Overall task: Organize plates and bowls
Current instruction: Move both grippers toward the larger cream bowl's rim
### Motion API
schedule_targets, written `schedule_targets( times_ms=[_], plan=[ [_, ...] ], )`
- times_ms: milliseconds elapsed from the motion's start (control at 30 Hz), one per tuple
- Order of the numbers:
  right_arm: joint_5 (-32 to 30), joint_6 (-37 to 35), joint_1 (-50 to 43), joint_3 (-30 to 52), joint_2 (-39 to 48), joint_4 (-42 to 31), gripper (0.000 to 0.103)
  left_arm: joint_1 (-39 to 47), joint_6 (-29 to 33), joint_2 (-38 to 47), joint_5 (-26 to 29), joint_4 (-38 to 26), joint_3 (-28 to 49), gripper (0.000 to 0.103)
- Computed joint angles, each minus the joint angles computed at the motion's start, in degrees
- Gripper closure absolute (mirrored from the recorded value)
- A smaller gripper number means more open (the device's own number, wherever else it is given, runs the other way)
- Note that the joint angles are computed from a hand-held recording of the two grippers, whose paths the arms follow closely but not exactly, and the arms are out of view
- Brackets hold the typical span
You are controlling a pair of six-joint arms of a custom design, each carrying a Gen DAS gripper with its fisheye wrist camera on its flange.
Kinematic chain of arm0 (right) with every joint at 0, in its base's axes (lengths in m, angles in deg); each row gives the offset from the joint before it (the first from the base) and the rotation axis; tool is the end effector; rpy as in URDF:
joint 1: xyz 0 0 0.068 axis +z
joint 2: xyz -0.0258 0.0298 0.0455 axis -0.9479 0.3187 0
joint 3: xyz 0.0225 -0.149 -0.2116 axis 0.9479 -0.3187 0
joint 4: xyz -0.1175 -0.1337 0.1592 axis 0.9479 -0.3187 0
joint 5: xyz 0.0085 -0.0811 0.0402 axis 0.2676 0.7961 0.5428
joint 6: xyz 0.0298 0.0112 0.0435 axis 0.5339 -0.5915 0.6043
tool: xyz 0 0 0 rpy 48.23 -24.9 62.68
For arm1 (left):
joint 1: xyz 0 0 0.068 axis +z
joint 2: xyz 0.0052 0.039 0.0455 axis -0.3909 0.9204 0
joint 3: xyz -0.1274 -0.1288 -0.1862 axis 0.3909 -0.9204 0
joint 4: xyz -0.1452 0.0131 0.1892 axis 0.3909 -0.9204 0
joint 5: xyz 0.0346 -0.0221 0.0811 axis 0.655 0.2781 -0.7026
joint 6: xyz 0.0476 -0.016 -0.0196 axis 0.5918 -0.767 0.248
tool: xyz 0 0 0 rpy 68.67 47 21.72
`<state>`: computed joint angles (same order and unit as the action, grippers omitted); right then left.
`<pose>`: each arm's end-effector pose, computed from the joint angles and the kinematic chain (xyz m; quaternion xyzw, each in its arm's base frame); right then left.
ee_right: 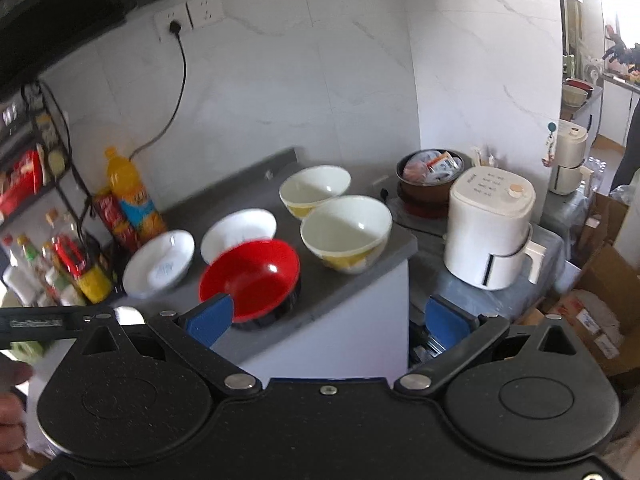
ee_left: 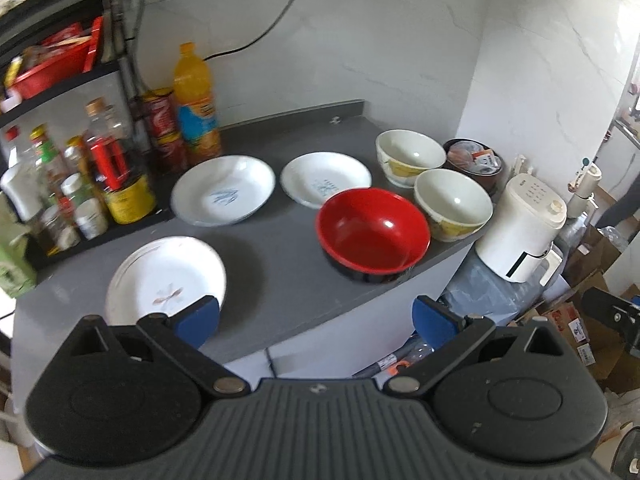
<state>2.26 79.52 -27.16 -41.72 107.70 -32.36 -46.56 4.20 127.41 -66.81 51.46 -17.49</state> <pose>0.1128 0.0740 0.1675 0.2888 0.8442 -0.0044 0.4515 0.2387 -0.1058 0.1973 0.2123 0.9091 -0.0902 0.3468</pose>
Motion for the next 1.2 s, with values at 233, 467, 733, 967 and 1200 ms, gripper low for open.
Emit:
schedule_targets(
  times_ms=[233, 467, 733, 967, 1200],
  plan=[
    [-10.0, -14.2, -18.1, -2.5, 5.2, 15.4, 0.0, -4.0, 0.2, 15.3, 1.5, 1.9, 13.2, 0.002],
    [-16.7, -19.7, -29.0, -2.3, 14.9, 26.4, 0.0, -6.7, 1.1, 28.7, 2.1, 0.9, 27.4, 0.003],
    [-23.0, -22.9, -38.1, -1.0, 25.3, 36.6, 0.007, -8.0, 2.5, 40.8, 3.5, -3.6, 42.7, 0.003],
    [-28.3, -22.2, -44.6, -0.1, 34.8, 45.9, 0.014, -9.3, 4.0, 52.4, 5.1, -10.3, 59.0, 0.012],
    [-33.0, -22.2, -49.3, 3.4, 47.1, 54.2, 0.028, -10.5, 5.7, 64.5, 6.1, -18.6, 77.6, 0.02]
  ],
)
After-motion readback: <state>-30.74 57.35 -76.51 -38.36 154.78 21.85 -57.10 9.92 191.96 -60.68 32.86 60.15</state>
